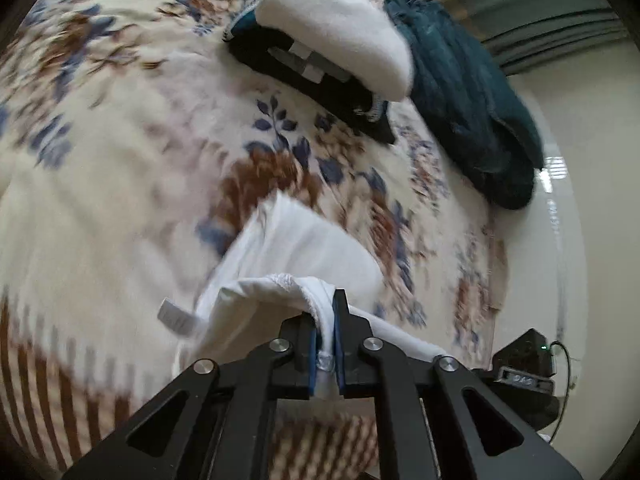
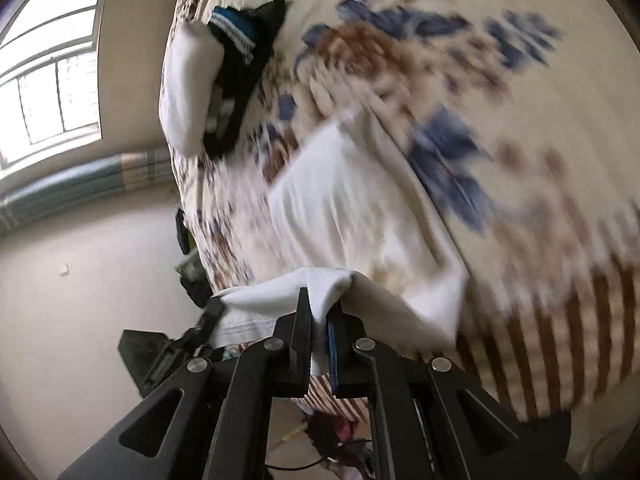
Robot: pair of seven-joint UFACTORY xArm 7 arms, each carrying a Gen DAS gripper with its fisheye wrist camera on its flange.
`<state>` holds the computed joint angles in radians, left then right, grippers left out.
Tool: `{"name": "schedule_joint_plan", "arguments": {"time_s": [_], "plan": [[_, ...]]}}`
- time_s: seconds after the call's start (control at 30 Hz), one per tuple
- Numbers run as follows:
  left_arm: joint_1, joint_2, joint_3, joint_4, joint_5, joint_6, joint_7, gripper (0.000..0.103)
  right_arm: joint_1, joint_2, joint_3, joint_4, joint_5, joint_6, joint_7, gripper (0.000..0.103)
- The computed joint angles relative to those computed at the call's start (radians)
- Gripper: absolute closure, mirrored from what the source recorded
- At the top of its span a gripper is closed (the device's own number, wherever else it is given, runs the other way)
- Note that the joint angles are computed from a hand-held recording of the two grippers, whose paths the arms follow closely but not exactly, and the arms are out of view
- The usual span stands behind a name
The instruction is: Fold small clothes
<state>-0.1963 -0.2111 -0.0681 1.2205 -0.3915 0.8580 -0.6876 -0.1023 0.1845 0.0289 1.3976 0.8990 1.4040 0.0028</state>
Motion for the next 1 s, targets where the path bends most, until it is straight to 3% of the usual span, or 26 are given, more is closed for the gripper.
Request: {"name": "schedule_joint_plan", "arguments": {"time_s": [0.13,0.17,0.23,0.27,0.3,0.37,0.47,0.6,0.7,0.77,0.8,0.83,0.87,1.0], "plan": [[0.029,0.152,0.039,0.074,-0.104,0.006,0.083,0.094,0.011,0.245,0.046,0.211,0.081,-0.092,0.119,0.095],[0.041,0.185,0.042,0.094,-0.121,0.013,0.091,0.087,0.004,0.28,0.062,0.234,0.103,-0.117,0.133,0.095],[0.067,0.225,0.041,0.118,-0.166,0.007,0.118,0.061,-0.007,0.357,0.092,0.304,0.123,-0.159,0.153,0.09],[0.078,0.235,0.04,0.123,-0.184,0.0,0.128,0.042,-0.013,0.371,0.103,0.316,0.125,-0.182,0.157,0.08],[0.09,0.241,0.039,0.124,-0.201,-0.011,0.136,0.039,-0.015,0.383,0.115,0.327,0.131,-0.216,0.162,0.061],[0.109,0.23,0.038,0.107,-0.257,-0.05,0.168,0.039,-0.031,0.389,0.131,0.337,0.132,-0.256,0.157,0.041],[0.123,0.223,0.037,0.113,-0.222,-0.021,0.184,0.038,-0.026,0.4,0.123,0.399,-0.003,-0.229,0.125,0.039],[0.123,0.259,0.028,0.152,-0.108,0.101,0.203,0.037,0.015,0.458,0.11,0.541,-0.245,-0.106,0.083,0.039],[0.126,0.301,0.02,0.163,-0.119,0.126,0.234,0.037,0.024,0.515,0.118,0.606,-0.307,-0.03,0.097,0.039],[0.13,0.328,0.012,0.166,-0.155,0.11,0.256,0.04,0.019,0.541,0.132,0.618,-0.293,-0.021,0.113,0.041],[0.127,0.332,0.008,0.164,-0.152,0.084,0.264,0.059,0.016,0.549,0.141,0.614,-0.273,-0.037,0.122,0.049],[0.125,0.335,0.004,0.166,-0.149,0.072,0.274,0.08,0.015,0.548,0.147,0.595,-0.251,-0.068,0.133,0.084],[0.124,0.345,0.001,0.181,-0.141,0.078,0.284,0.098,0.015,0.545,0.148,0.583,-0.244,-0.086,0.14,0.098],[0.098,0.392,-0.002,0.267,0.016,0.119,0.251,0.099,0.041,0.492,0.125,0.523,-0.285,-0.201,0.149,0.101]]}}
